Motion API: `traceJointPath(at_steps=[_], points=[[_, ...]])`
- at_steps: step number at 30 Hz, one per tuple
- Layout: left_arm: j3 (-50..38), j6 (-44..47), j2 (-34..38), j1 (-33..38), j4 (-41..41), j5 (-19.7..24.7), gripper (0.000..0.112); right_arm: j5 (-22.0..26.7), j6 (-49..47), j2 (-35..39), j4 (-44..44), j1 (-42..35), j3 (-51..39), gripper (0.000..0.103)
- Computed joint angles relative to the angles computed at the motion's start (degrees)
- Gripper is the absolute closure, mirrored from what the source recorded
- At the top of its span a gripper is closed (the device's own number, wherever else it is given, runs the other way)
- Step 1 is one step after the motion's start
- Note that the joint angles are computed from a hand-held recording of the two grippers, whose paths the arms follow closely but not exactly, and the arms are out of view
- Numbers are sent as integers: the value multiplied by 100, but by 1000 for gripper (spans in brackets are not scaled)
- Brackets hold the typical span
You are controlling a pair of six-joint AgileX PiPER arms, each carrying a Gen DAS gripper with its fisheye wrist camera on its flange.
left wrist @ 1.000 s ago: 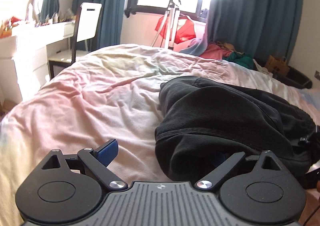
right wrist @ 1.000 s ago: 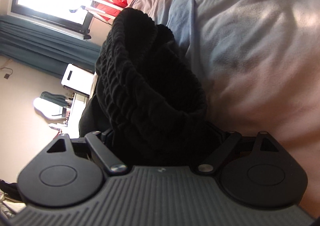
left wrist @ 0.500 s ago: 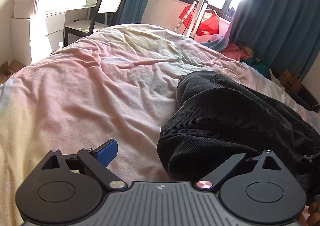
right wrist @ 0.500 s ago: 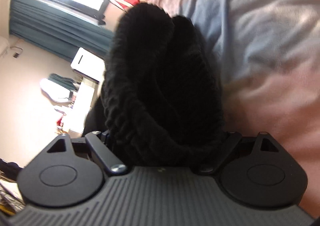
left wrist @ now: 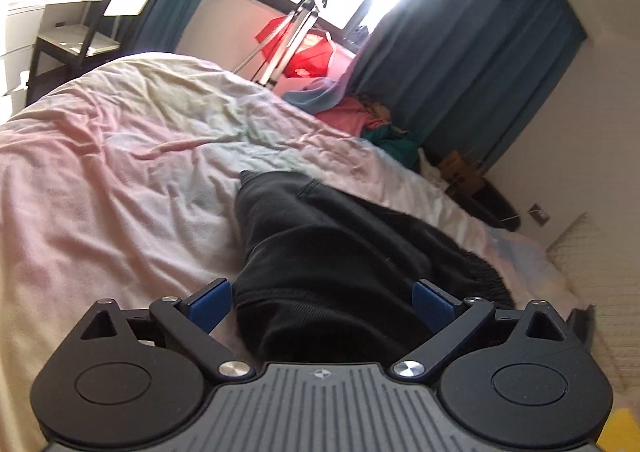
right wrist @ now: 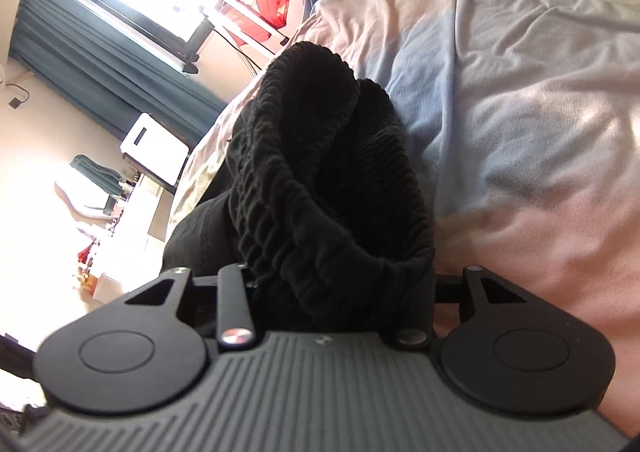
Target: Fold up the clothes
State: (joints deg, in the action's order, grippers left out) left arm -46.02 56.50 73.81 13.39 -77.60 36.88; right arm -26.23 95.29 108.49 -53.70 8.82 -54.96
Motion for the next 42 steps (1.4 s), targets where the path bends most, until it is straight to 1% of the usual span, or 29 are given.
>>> traceJointPath(at_steps=[1, 3, 4, 5, 6, 8, 9, 11, 14, 15, 18, 20, 25, 27, 29, 32, 34, 37, 40, 42], points=[[-278, 29, 273, 124, -75, 272, 10, -10, -133, -46, 146, 2, 47, 57], [-855, -356, 881, 125, 110, 273, 10, -87, -361, -120, 385, -15, 142, 58], [-1196, -738, 1245, 110, 366, 289, 10, -77, -400, -108, 415, -25, 89, 58], [-1533, -1116, 1638, 123, 612, 435, 10, -37, -352, -44, 344, -46, -59, 58], [-1889, -1487, 2039, 148, 845, 645, 10, -18, -430, -43, 395, -31, -73, 58], [-2601, -1968, 3012, 338, 889, 1608, 11, 16, -605, -39, 515, 3, -96, 58], [-2849, -2121, 3404, 411, 808, 2001, 11, 33, -692, -37, 575, 20, -109, 58], [-3053, -2183, 3810, 441, 650, 2285, 11, 73, -858, -30, 685, 53, -140, 58], [-3326, -2101, 4140, 312, 623, 2538, 10, 270, -1050, 1, 821, 152, -250, 58], [-3425, -2123, 4226, 246, 672, 2592, 10, 369, -1112, 14, 873, 197, -297, 57], [-3556, -1989, 4330, 79, 728, 2482, 11, 513, -1096, 99, 885, 235, -381, 57], [-3538, -1843, 4356, 39, 624, 2414, 16, 465, -880, 158, 772, 188, -374, 56], [-3396, -1687, 4284, 1, 531, 2186, 28, 529, -909, 157, 832, 224, -374, 56], [-3325, -1592, 4245, -10, 482, 2110, 32, 562, -993, 129, 918, 253, -355, 56], [-3306, -1537, 4208, -15, 480, 2069, 39, 599, -1092, 77, 1025, 295, -325, 56], [-3328, -1488, 4164, -1, 451, 2052, 46, 589, -1282, -6, 1172, 324, -285, 56], [-3236, -1387, 4093, 20, 307, 2031, 49, 551, -1393, -105, 1250, 332, -249, 56], [-3012, -1173, 3936, 129, -19, 2147, 52, 307, -1437, -351, 1342, 257, -143, 57], [-3014, -1243, 3797, 155, -261, 2351, 53, 272, -2105, -742, 1859, 272, -44, 57], [-3141, -1381, 3729, 73, -352, 2374, 53, 212, -2426, -980, 2067, 225, -6, 57]])
